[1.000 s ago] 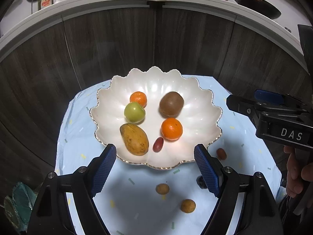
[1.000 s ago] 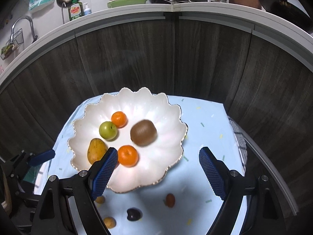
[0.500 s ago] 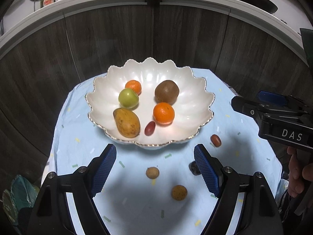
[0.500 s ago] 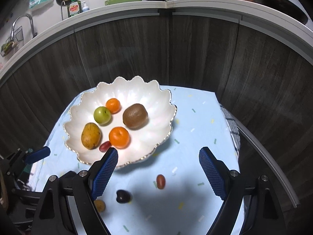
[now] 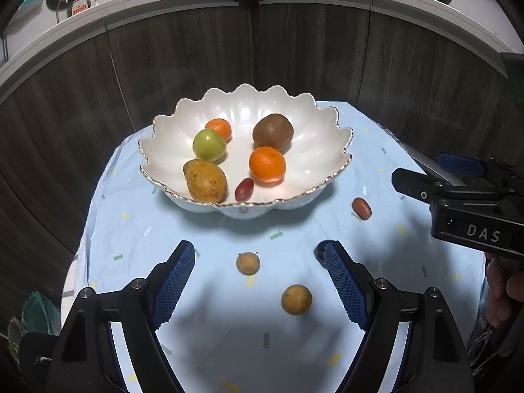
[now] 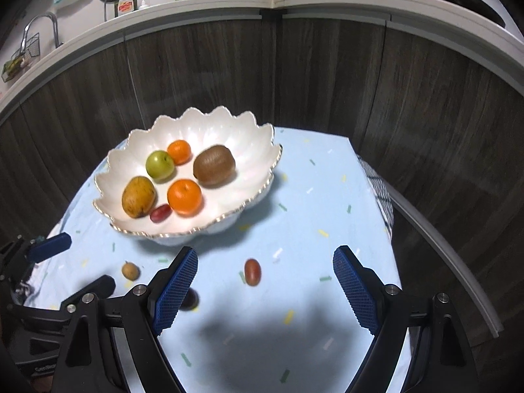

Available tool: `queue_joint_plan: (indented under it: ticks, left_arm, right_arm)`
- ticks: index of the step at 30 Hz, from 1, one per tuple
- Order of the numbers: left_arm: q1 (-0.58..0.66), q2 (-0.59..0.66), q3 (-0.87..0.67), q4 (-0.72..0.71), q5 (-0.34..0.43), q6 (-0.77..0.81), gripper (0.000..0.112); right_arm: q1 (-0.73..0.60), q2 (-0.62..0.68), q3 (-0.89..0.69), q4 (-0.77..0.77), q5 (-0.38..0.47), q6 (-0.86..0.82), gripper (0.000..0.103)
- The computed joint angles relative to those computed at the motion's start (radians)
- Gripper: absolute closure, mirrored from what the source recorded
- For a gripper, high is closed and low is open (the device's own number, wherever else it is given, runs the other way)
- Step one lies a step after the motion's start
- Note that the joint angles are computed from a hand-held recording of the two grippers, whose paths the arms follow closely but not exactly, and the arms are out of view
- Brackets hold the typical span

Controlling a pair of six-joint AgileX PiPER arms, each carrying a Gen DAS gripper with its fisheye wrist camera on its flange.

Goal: Organize fruits
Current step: 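Withdraw both tools from the bowl toward the remaining fruits, then grasp the tan round fruit with the left tool while the right tool grasps another red oval fruit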

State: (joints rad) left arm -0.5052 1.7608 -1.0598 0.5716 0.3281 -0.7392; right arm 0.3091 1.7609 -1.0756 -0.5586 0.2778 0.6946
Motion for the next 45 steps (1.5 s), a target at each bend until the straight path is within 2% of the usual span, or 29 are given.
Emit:
queue_joint_plan:
  ticks: [5, 10, 17, 21, 26, 29, 36, 41, 45]
  left_arm:
    - [-0.024, 0.001, 0.049, 0.188, -0.025, -0.206, 0.031]
    - [-0.048, 0.015, 0.083, 0.37, -0.029, -0.41, 0.031]
    - [-0.069, 0.033, 0.126, 0.577, -0.043, -0.643, 0.031]
    - [-0.073, 0.042, 0.147, 0.705, -0.049, -0.782, 0.032]
    - [-0.069, 0.064, 0.136, 0.701, -0.055, -0.773, 0.036]
    - [-0.064, 0.077, 0.124, 0.655, -0.06, -0.728, 0.038]
    - [-0.081, 0.094, 0.111, 0.598, -0.075, -0.649, 0.045]
    - [-0.086, 0.107, 0.106, 0.568, -0.088, -0.607, 0.052]
    - [-0.081, 0.123, 0.092, 0.463, -0.095, -0.504, 0.063]
  right_arm:
    - [0.004, 0.007, 0.045, -0.182, -0.042, 0.169, 0.018]
    - [0.014, 0.016, 0.095, -0.5, -0.081, 0.453, 0.018]
    - [0.003, 0.058, 0.098, -0.669, -0.115, 0.608, 0.018]
    - [0.007, 0.075, 0.098, -0.824, -0.126, 0.743, 0.018]
    - [0.007, 0.092, 0.088, -0.92, -0.14, 0.822, 0.021]
    - [0.0, 0.108, 0.071, -0.839, -0.155, 0.741, 0.026]
    - [-0.014, 0.154, 0.024, -0.439, -0.18, 0.344, 0.034]
    - [-0.016, 0.176, 0.006, -0.295, -0.181, 0.203, 0.035]
    - [-0.017, 0.189, -0.007, -0.197, -0.176, 0.108, 0.038]
